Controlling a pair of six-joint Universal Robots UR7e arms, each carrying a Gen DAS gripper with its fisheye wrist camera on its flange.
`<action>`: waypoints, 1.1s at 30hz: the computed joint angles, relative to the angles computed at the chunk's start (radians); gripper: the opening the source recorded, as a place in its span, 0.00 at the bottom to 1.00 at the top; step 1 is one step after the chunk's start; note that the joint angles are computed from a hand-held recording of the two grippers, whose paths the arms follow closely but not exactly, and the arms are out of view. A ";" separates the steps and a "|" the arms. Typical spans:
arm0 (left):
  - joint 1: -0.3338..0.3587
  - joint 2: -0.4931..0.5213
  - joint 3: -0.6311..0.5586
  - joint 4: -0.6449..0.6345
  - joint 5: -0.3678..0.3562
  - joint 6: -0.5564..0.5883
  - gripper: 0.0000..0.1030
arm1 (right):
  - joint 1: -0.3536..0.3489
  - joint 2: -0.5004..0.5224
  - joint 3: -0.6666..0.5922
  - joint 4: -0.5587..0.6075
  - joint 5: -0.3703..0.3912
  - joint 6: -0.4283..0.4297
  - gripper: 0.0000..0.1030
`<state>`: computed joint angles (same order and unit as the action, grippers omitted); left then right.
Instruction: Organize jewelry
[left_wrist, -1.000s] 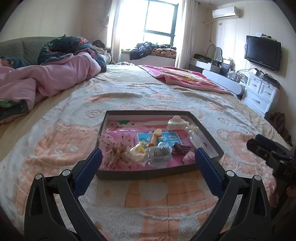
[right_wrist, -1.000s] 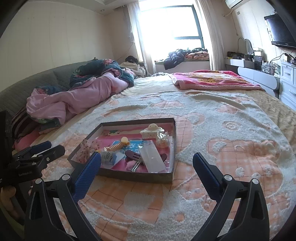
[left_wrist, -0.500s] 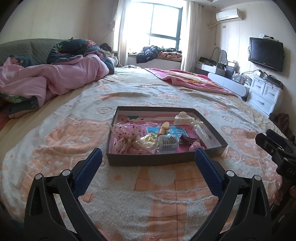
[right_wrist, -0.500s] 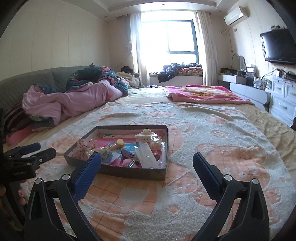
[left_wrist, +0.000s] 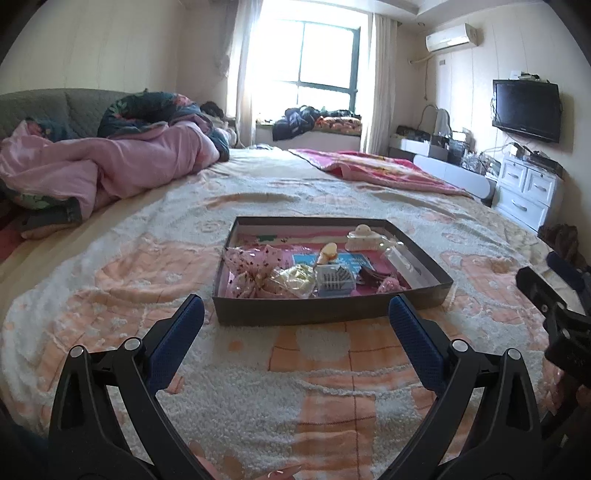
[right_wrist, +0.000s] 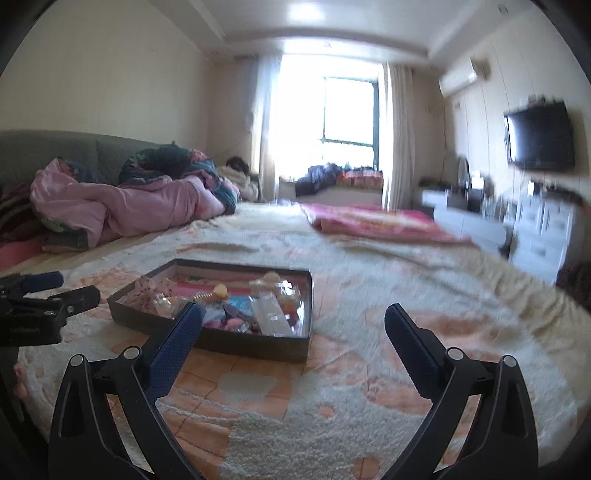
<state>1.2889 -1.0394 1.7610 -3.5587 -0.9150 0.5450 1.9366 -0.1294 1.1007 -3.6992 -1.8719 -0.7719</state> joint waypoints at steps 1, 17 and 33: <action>0.002 0.003 0.001 -0.013 -0.007 0.003 0.89 | 0.000 0.005 0.003 -0.024 0.019 -0.013 0.94; 0.013 0.031 -0.008 -0.084 -0.051 0.038 0.89 | -0.016 0.053 -0.068 0.026 0.000 0.048 0.94; 0.014 0.036 -0.009 -0.116 -0.068 0.065 0.89 | -0.020 0.049 -0.065 -0.001 0.020 0.053 0.94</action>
<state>1.3029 -1.0037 1.7523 -3.6746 -0.9826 0.6099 1.9169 -0.0805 1.0356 -3.7006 -1.8522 -0.7186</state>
